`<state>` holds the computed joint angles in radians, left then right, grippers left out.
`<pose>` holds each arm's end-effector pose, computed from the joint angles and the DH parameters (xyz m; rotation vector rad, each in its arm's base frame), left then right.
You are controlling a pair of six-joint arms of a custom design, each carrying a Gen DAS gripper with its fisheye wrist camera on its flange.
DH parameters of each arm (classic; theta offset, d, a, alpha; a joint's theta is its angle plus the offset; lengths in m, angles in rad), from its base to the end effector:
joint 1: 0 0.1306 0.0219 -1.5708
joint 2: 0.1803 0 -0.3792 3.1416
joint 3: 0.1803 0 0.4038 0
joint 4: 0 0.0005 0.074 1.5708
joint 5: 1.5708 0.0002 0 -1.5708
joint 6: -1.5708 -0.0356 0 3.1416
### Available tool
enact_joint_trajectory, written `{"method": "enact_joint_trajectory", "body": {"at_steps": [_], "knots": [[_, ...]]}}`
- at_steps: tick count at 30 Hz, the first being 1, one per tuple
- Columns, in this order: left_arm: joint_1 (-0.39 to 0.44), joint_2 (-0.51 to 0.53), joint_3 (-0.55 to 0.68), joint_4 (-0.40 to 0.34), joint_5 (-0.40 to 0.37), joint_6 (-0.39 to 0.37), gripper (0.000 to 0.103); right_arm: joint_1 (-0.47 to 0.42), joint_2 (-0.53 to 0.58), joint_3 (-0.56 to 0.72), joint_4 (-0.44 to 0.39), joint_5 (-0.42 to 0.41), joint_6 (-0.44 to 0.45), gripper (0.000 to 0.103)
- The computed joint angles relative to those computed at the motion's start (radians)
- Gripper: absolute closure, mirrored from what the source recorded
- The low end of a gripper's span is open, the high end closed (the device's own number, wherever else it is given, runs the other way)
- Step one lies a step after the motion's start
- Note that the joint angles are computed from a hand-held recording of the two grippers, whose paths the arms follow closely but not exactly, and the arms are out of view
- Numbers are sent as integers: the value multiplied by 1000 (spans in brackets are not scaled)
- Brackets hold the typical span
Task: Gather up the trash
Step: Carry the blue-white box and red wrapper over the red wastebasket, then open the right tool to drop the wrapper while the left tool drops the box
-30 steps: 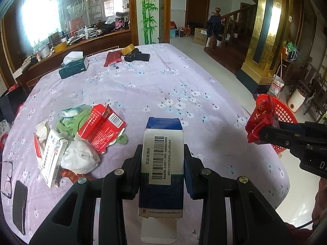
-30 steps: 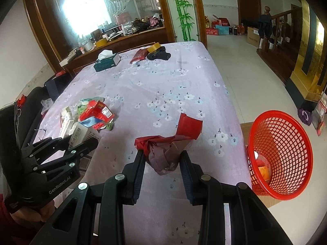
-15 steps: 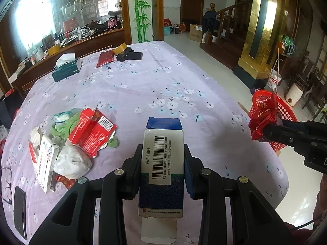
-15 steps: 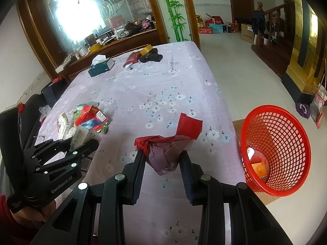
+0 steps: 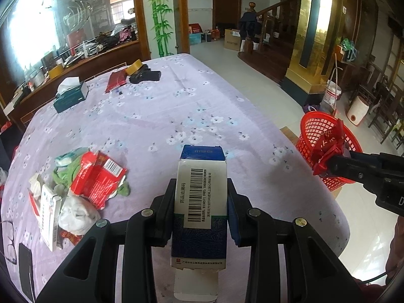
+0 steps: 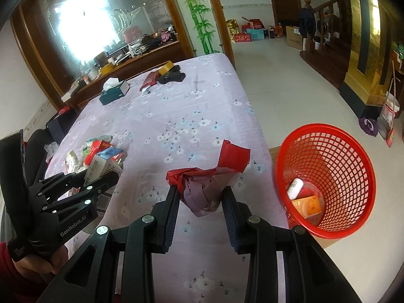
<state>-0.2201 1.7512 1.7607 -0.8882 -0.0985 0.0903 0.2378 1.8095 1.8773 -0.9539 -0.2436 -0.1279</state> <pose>0.6147 -0.1344 0.4049 0.1152 2.4410 -0.0172 0.6274 0.1604 0.4201 -0.2436 2.4638 0.4580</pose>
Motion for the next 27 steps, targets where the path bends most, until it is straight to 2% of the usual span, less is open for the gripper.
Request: {"method": "enact_joint_trajectory", "body": {"at_steps": [14,20,27], "knots": [[-70,109,170,-47,55,-32,69,-107,-32,-34,4,27,-69,66],[-111,195,309,-89,88,-36,69,-168,-29,-24,-5,31,-89,66],[-160,344,563,-206,144,-21,69,-241,6,24,-36,-2,-92,66]]}}
